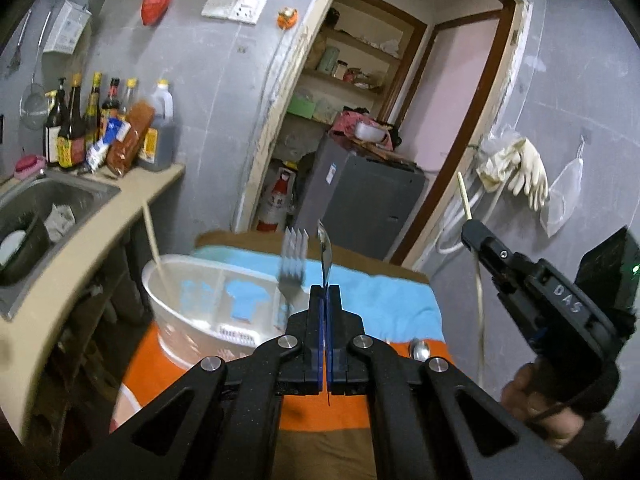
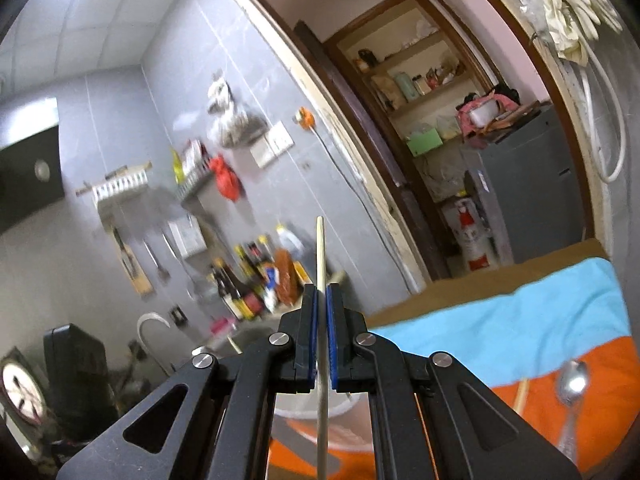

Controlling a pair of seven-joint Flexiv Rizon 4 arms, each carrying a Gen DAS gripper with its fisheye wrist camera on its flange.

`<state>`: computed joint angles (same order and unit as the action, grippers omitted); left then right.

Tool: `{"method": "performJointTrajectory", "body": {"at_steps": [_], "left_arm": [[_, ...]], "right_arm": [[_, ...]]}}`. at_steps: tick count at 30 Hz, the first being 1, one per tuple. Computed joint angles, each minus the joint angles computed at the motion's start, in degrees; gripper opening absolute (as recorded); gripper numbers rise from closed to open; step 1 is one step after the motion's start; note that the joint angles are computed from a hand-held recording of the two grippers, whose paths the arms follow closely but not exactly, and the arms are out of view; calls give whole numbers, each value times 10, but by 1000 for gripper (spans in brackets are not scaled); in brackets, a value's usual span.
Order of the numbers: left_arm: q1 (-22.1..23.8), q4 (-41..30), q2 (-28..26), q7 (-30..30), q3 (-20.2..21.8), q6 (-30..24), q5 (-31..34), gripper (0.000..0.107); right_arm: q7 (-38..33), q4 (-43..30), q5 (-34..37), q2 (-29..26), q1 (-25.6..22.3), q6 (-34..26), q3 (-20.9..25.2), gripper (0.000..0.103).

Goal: Organize utensils
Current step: 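Lift the spoon and chopstick, carry them into the white caddy and open both tools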

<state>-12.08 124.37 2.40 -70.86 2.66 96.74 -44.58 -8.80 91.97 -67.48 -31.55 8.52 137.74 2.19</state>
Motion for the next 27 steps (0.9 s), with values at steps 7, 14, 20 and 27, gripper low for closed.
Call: {"method": "performJointTrajectory", "body": {"at_steps": [7,14,20,27], "left_arm": [[35,-33,15,26,23,-26,21,0],[84,-58,-6,43,27,-37,51,0],[108,-56,-23,65,14,-43,40,0],[113,-42,-49,152,-32,3,-67,0]], "right_arm": [[-70,-46,105,-31,45,-17,18,3],[-163,-72,200,-61,89,-49,31,3],[-281,-61,340,-63,147,-77,22,3],[-467,-39,558,-47,258,-109,-39,3]]}}
